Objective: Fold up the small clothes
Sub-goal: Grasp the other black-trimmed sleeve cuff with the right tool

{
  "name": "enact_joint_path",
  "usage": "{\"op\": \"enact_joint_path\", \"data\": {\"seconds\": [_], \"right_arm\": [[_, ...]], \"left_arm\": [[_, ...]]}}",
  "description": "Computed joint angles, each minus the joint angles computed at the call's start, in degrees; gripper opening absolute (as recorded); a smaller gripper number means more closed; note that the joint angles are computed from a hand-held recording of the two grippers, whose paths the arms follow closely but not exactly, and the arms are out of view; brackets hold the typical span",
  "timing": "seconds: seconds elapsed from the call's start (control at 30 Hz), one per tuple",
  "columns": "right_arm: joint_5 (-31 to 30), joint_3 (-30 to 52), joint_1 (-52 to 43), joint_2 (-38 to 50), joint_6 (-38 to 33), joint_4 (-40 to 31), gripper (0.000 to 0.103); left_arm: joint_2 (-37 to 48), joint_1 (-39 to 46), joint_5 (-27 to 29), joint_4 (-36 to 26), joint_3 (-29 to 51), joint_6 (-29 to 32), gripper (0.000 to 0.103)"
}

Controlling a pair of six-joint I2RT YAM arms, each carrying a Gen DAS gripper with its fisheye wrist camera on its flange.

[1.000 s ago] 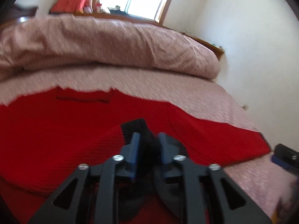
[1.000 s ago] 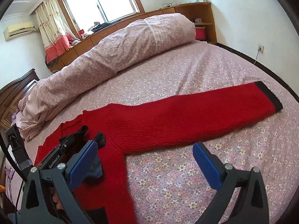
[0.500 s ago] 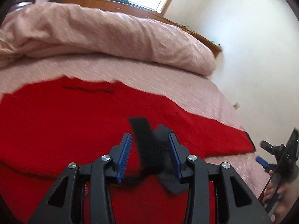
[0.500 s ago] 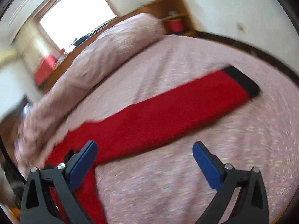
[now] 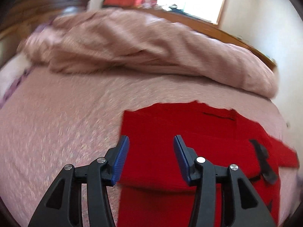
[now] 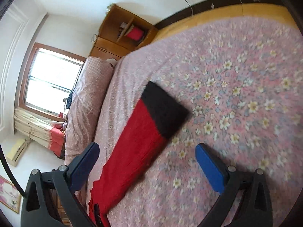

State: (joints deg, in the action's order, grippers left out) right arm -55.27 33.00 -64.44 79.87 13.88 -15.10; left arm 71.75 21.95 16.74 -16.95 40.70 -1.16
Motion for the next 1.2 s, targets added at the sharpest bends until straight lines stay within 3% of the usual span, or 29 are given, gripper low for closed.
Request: {"op": "enact_joint_path", "data": {"seconds": [0.03, 0.1, 0.33, 0.43, 0.57, 0.7, 0.77, 0.8, 0.83, 1.03, 1.2], "right_arm": [[0.5, -0.2, 1.0, 0.2, 1.9, 2.4, 0.103], [0.1, 1.0, 2.8, 2.8, 5.5, 6.7, 0.103], [-1.4, -0.7, 6.1, 8.5, 19.8, 28.7, 0.103], [-2.1, -2.4, 7.6, 9.8, 22.0, 37.2, 0.100], [3.0, -2.7, 9.1, 6.9, 17.7, 30.9, 0.084], [3.1, -3.2, 8.3, 7.6, 17.7, 30.9, 0.069], [3.7, -3.2, 7.5, 7.8, 17.5, 29.9, 0.045], [3.9, -2.8, 7.2, 8.2, 17.7, 28.7, 0.019], [5.0, -2.2, 7.6, 8.5, 18.1, 27.1, 0.012], [15.0, -2.3, 18.0, -4.0, 23.1, 25.2, 0.012], [26.9, 2.5, 39.9, -19.2, 25.2, 20.2, 0.012]], "left_arm": [[2.7, 1.9, 4.3, -1.0, 1.4, -0.4, 0.043], [5.3, 3.0, 7.7, -2.3, 2.9, -0.5, 0.043], [3.7, -1.3, 4.4, -0.2, 1.4, 0.7, 0.043], [3.2, -2.6, 3.4, -0.2, 1.2, 1.6, 0.043], [2.6, -1.7, 4.5, -0.8, 1.1, 2.1, 0.043], [2.4, -1.1, 4.7, -1.5, 1.2, 2.4, 0.043], [2.3, -0.8, 4.8, -1.6, 1.1, 2.3, 0.043], [2.2, -0.7, 4.7, -1.6, 1.0, 2.3, 0.043], [2.0, -0.5, 4.6, -1.6, 1.0, 2.4, 0.043], [0.8, 1.3, 4.9, -2.5, 1.0, 3.1, 0.043], [1.3, 3.0, 5.8, -2.9, 1.5, 2.7, 0.043]]}}
